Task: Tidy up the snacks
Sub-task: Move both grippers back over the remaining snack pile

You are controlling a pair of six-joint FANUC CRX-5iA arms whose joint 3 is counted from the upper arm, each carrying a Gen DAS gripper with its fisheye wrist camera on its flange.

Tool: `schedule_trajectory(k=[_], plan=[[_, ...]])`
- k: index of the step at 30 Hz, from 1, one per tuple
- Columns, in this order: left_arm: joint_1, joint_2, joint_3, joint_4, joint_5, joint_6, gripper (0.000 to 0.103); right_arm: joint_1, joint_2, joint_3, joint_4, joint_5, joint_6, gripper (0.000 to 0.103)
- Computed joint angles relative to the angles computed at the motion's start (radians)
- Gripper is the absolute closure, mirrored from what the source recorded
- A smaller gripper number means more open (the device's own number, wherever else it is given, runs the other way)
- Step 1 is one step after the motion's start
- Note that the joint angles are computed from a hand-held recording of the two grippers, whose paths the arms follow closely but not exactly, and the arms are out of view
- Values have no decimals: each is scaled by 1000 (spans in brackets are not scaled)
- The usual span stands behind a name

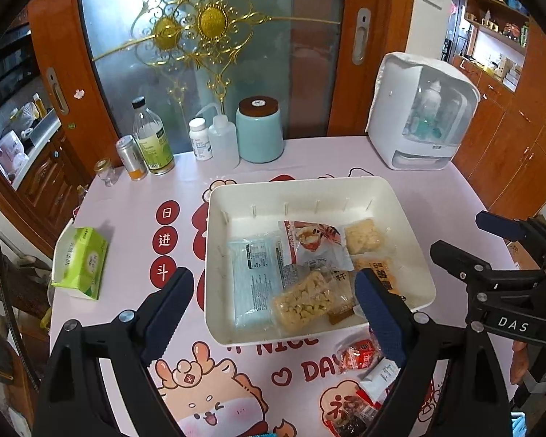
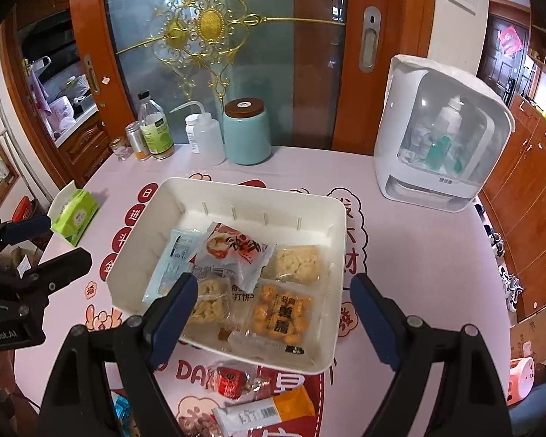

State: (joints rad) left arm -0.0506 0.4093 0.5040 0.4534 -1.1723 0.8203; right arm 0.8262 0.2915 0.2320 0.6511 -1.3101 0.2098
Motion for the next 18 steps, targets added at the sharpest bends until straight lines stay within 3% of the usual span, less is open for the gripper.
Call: schedule_trajectory(k=[18], plan=[[71,-229,-225,70,61,-84,13,130,-90,-57,86,-78,-59,16]])
